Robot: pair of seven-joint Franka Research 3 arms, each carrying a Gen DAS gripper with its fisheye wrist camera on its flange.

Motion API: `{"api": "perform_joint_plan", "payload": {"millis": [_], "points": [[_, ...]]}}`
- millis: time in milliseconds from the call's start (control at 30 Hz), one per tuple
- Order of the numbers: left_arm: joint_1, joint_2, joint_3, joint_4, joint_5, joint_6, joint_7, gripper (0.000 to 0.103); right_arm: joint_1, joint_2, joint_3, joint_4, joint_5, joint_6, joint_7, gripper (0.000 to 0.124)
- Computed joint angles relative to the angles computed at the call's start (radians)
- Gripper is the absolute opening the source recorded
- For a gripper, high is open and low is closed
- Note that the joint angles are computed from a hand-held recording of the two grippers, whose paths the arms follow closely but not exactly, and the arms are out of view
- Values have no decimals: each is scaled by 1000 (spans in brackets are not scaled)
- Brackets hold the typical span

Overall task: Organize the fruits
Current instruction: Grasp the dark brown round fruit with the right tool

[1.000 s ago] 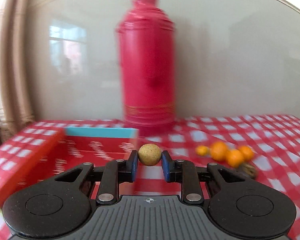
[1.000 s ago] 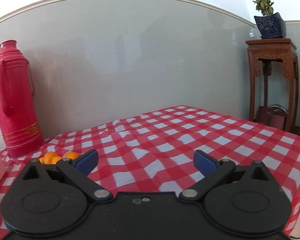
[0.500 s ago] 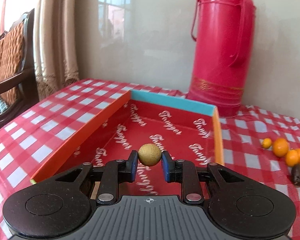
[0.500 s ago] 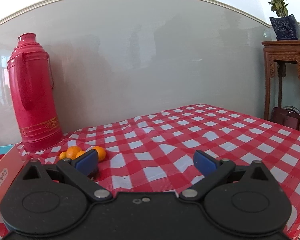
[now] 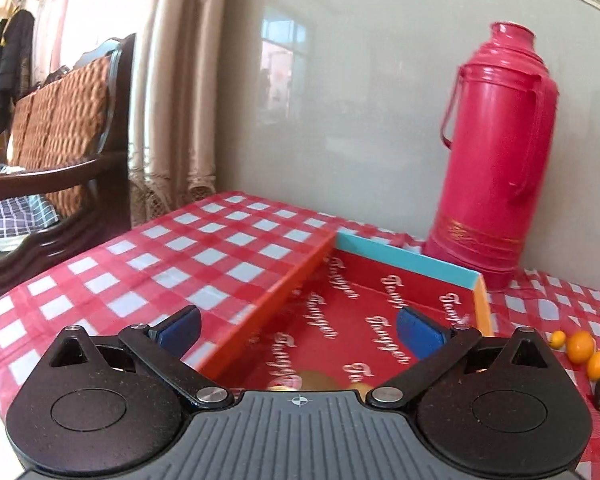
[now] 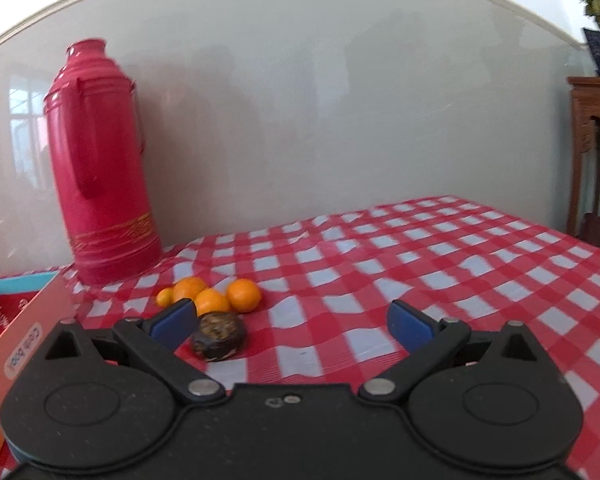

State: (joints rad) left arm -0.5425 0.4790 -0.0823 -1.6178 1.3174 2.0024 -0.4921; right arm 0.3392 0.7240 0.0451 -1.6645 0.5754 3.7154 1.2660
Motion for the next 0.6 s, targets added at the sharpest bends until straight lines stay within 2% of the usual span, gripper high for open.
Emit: {"api": "perform_joint_plan", "payload": {"millis": [133,200,433,600], "points": [[2,-67,-7,-91,1,-46,-45,103,-2,5,6,29,-29,-70,0,96],[9,-91,-19,-129,-6,-81,-67,103,17,13,-11,49,-24,-96,-13,96],[43,-202,-75,-285,-76,-182,-245,103,154,63,-169,169,88,-241,-94,96],[70,-250,-114,-367,-134,-238,-320,103,207,96,-255,224,76,-334,-55,90]]}}
